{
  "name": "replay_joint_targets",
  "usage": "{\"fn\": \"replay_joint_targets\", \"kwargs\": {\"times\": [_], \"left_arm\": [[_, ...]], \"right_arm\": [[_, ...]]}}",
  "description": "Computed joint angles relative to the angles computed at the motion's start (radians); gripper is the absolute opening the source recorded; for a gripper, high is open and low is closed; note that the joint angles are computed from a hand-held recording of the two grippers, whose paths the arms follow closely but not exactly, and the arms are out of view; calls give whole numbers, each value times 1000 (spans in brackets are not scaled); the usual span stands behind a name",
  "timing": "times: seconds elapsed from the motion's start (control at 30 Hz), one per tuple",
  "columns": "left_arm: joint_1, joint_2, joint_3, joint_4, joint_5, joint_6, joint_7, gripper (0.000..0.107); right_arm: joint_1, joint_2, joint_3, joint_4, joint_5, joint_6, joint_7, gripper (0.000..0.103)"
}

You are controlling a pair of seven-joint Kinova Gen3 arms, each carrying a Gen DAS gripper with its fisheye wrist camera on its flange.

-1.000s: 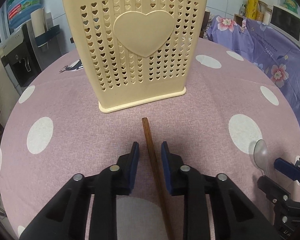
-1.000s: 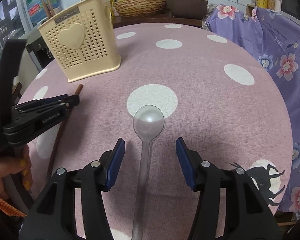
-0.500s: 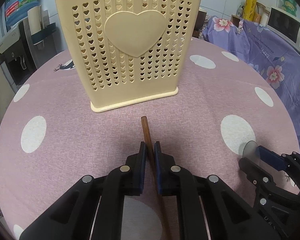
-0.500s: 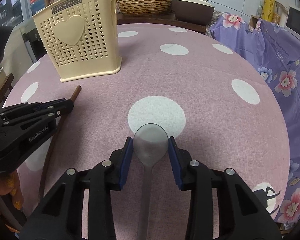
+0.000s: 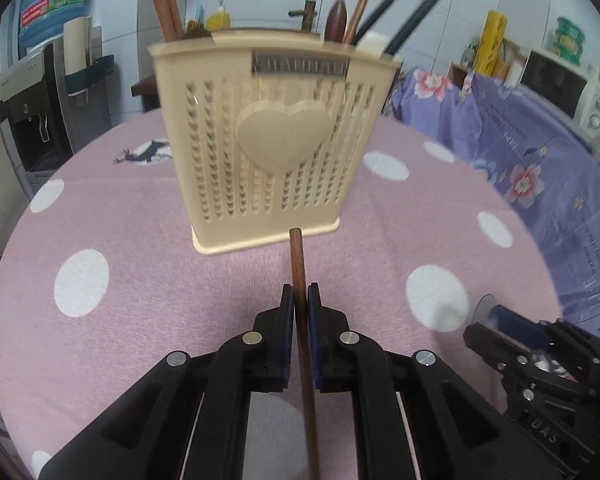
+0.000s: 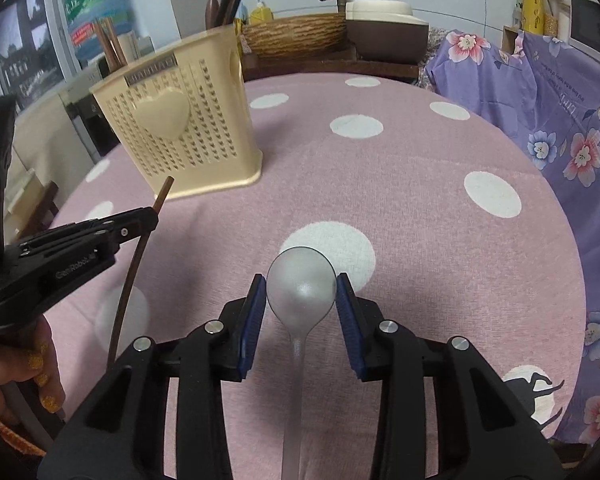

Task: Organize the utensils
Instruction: 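Carry the chopstick with the left tool while the right tool carries the plastic spoon into the holder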

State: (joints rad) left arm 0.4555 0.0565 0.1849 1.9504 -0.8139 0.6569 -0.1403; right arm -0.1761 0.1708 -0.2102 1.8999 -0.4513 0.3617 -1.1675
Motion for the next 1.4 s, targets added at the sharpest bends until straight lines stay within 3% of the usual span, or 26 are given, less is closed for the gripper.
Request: {"fn": "replay_joint_targets", "kwargs": {"times": [0.17, 0.4, 0.73, 1.03, 1.17, 1.3, 1.4], "left_arm": [[-16, -144, 60, 47, -64, 11, 55, 8], [-86, -291, 145, 85, -72, 12, 53, 8], [-200, -353, 224, 110, -12, -28, 6, 8], [-305, -406, 254, 91, 35, -76, -106, 8], [-318, -411, 191, 23, 96, -112, -221, 8], [-363, -378, 190, -116, 115, -71, -340, 8], [-399, -335, 180, -229, 146, -46, -419, 8]], "right_arm": [[62, -97, -37, 37, -158, -3, 176, 36], [25, -206, 69, 57, -400, 81, 421, 36], [-79, -235, 153, 55, -384, 101, 412, 36], [-79, -202, 166, -25, -440, 173, 462, 36], [-67, -164, 142, -132, -464, 195, 463, 36], [-63, -112, 115, -292, -456, 209, 405, 36], [-75, -84, 74, -392, -382, 139, 334, 36]]}}
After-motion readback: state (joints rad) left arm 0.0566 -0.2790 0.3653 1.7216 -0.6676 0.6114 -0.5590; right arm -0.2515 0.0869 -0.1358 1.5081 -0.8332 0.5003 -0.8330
